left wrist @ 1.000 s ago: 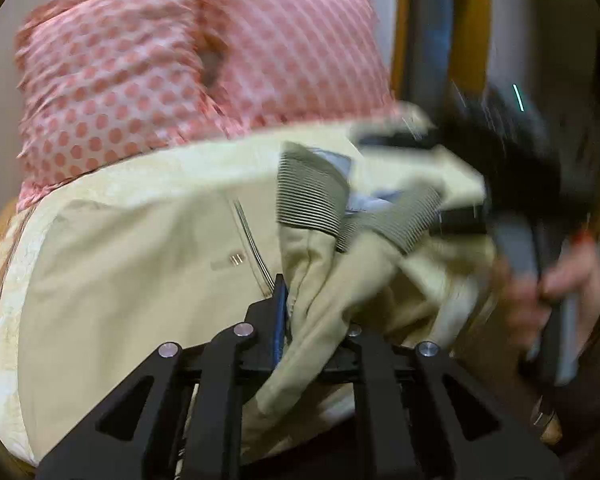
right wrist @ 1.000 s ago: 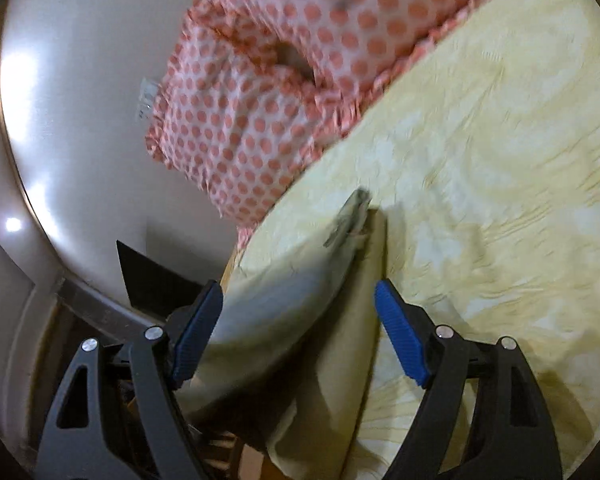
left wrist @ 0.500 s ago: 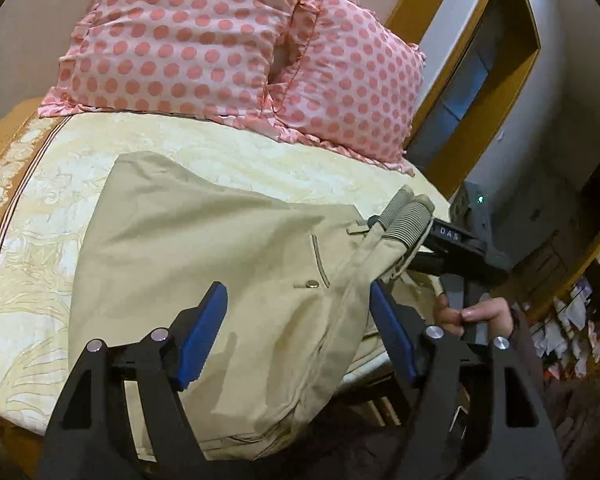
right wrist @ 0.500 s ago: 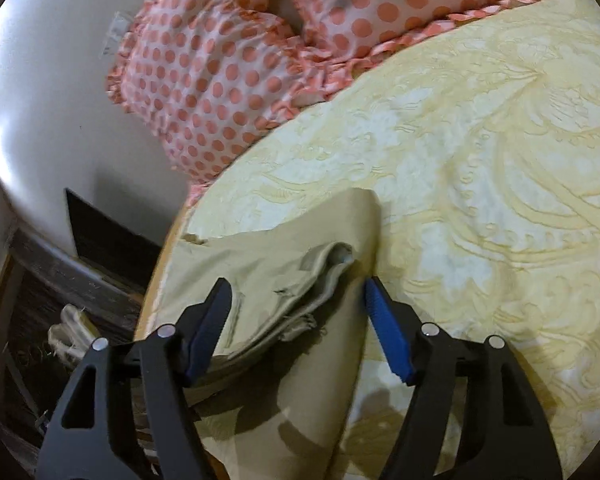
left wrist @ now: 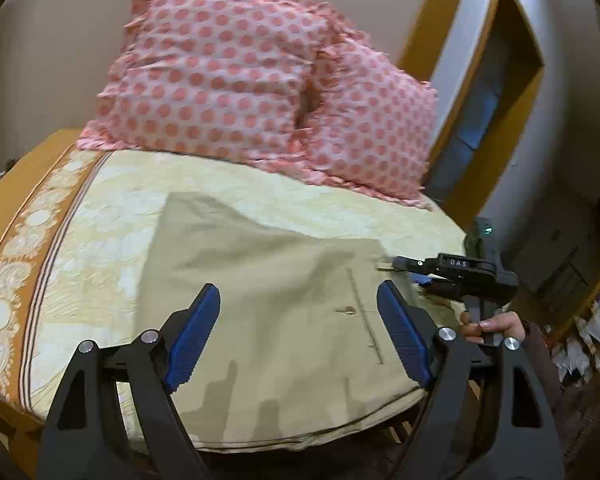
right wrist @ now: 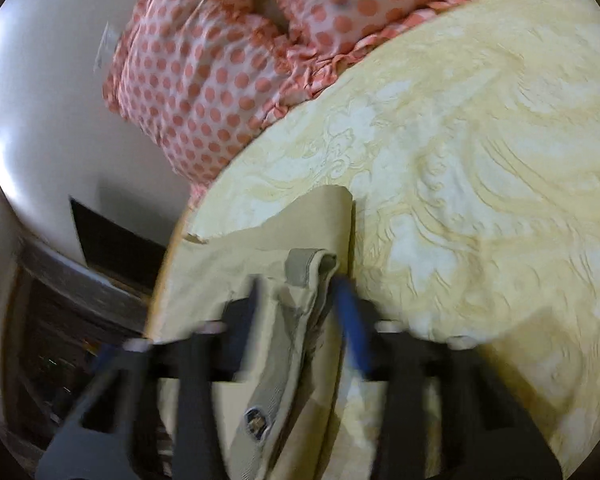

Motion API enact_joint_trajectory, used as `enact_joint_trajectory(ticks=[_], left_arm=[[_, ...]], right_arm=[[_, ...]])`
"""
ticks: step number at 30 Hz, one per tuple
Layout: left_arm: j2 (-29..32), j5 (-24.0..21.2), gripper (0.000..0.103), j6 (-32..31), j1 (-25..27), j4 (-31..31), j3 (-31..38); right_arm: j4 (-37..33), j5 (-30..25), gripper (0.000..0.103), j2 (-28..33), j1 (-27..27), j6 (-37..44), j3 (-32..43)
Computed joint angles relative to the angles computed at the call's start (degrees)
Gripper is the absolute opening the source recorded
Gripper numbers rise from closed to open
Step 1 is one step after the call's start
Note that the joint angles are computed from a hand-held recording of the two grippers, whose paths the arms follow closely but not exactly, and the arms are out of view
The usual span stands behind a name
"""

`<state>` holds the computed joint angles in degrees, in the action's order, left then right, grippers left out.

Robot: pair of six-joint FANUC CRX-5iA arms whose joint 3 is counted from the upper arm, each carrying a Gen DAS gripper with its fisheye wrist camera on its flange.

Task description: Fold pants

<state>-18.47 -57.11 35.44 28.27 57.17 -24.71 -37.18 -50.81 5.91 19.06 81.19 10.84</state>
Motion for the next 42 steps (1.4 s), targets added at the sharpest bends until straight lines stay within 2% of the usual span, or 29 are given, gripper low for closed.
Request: enact_joint_trajectory(ticks=[4, 8, 11, 14, 15, 17, 19, 21, 22, 23, 26, 28, 30, 32, 33, 35, 38, 40, 42], left_arm=[[0.38, 0.46, 0.082, 0.99, 0.83, -0.19, -0.24], [0.78, 0.21, 0.082, 2.10, 1.23, -0.83, -0.23], [1.17, -0.01, 0.082, 2.40, 0.94, -1.51, -0.02], [1.96, -0.11, 0.082, 3.13, 0.44, -2.45, 0.71], [2.10, -0.06, 0.082, 3.20, 0.27, -2.59, 0.80], [2.20, 0.14, 0.082, 3.47, 0.04, -2.87, 0.95], [2.22, 0.37, 0.082, 3.75, -0.01, -3.01, 1.04], [2.29, 0.79, 0.082, 4.17, 0.15, -3.34, 1.31], [2.28, 1.06, 0.082, 4.42, 0.17, -3.49, 1.40], [2.33, 1.48, 0.082, 4.74, 0.23, -3.53, 1.53], [2.63, 2.89, 0.082, 5.84, 0.19, -3.83, 2.05], [3.01, 4.11, 0.082, 6.93, 0.19, -4.91, 2.68], [4.00, 5.54, 0.082, 8.50, 0.71, -7.32, 4.13], [5.40, 6.11, 0.083, 10.07, 1.42, -9.68, 5.99], [6.64, 5.96, 0.083, 10.38, 1.89, -10.20, 7.14], [11.09, 3.83, 0.084, 11.69, 2.49, -11.91, 11.29], [17.96, -0.49, 0.084, 13.92, 1.83, -16.59, 18.30], [23.73, -4.40, 0.083, 15.60, 1.60, -18.76, 23.34], [27.60, -7.86, 0.083, 16.34, 1.78, -17.33, 25.90]], right_arm=[[14.61, 5.79, 0.028, -2.28, 6.66, -1.04, -3.76], [34.73, 12.66, 0.029, -5.39, 14.02, -7.74, -11.36], [38.60, 15.82, 0.033, -7.49, 15.81, -6.93, -14.95], [36.37, 14.59, 0.044, -7.01, 15.66, -2.68, -13.78], [32.68, 12.42, 0.045, -5.92, 14.61, -0.11, -11.48], [25.47, 7.13, 0.039, -3.26, 12.33, 3.54, -6.59], [22.18, 4.42, 0.010, -1.69, 10.86, 5.07, -4.17], [13.45, 2.72, 0.006, -1.39, 7.59, 10.57, -1.63], [12.13, 2.28, 0.006, -1.32, 6.99, 11.37, -0.82], [11.99, 2.40, 0.006, -1.19, 6.80, 12.25, 0.21], [17.87, 4.66, 0.005, 0.23, 8.44, 10.47, 2.09], [20.91, 3.07, 0.007, 3.23, 8.62, 8.60, 4.81], [24.26, -2.21, 0.015, 7.04, 8.84, 5.06, 8.12], [19.70, -2.19, 0.034, 5.56, 6.72, 4.19, 6.78], [17.63, -0.92, 0.051, 3.90, 5.75, 3.26, 5.07], [14.49, 0.15, 0.051, 1.92, 4.29, 3.05, 2.95], [10.97, -3.92, 0.042, 3.30, 3.03, 3.61, 4.41], [10.23, -2.39, 0.041, 3.49, 3.19, 4.06, 3.85], [8.49, -2.94, 0.037, 4.31, 2.56, 4.27, 5.05]])
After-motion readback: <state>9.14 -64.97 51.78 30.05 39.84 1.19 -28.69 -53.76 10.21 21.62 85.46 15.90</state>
